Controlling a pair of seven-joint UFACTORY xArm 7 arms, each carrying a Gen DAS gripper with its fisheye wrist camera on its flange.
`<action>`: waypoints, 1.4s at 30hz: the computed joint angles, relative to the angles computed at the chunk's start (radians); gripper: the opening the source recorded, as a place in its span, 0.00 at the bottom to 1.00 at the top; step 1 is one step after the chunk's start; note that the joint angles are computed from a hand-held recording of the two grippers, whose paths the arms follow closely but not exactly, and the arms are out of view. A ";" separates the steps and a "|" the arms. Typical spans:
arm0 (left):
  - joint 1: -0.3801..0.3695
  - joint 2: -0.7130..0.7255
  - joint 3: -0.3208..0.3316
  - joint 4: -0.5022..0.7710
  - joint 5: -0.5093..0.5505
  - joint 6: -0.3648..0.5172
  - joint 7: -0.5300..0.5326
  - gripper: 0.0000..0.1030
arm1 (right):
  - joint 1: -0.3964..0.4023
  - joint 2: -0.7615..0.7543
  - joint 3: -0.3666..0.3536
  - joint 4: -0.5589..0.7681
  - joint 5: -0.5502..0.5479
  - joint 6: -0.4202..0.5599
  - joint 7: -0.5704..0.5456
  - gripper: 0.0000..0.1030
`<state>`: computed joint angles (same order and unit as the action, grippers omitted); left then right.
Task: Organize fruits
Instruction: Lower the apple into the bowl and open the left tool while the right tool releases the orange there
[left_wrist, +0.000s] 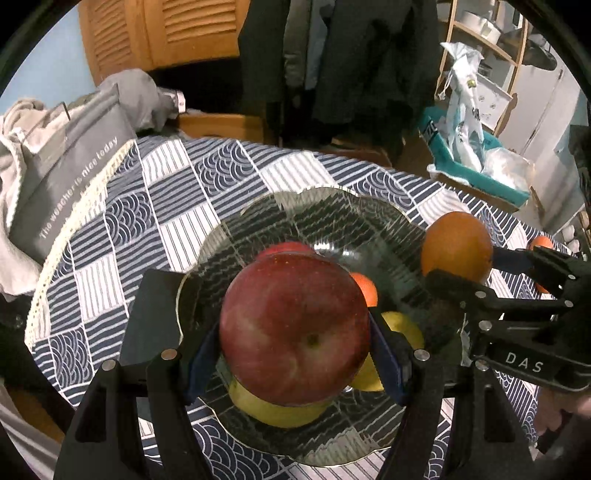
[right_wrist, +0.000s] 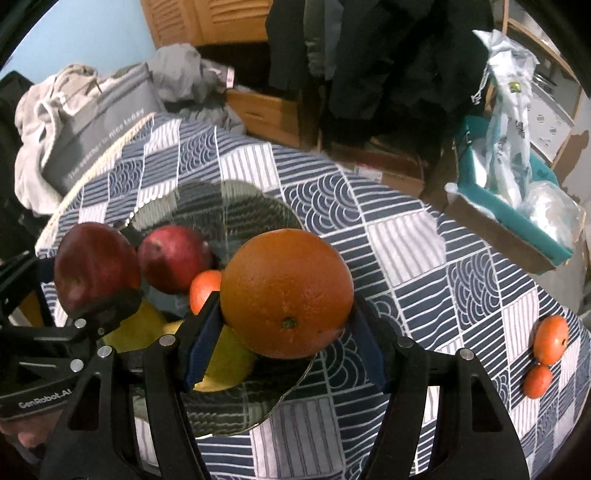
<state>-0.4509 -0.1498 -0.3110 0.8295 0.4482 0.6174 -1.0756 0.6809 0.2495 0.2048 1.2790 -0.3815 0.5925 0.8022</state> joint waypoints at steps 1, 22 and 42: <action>-0.002 0.003 0.002 -0.002 -0.012 -0.002 0.006 0.73 | 0.000 0.005 0.001 0.002 0.002 0.000 -0.002 0.66; -0.014 0.012 0.011 0.011 -0.042 0.018 0.014 0.73 | 0.012 0.039 -0.001 0.025 0.072 0.013 -0.093 0.68; -0.009 -0.010 -0.031 0.059 0.086 0.062 -0.068 0.85 | -0.031 -0.123 0.008 -0.060 -0.078 0.004 0.070 0.75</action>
<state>-0.4599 -0.1599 -0.3421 0.8880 0.5343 0.6789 -1.1438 0.6498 0.1264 0.2128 1.2191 -0.4594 0.5962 0.8721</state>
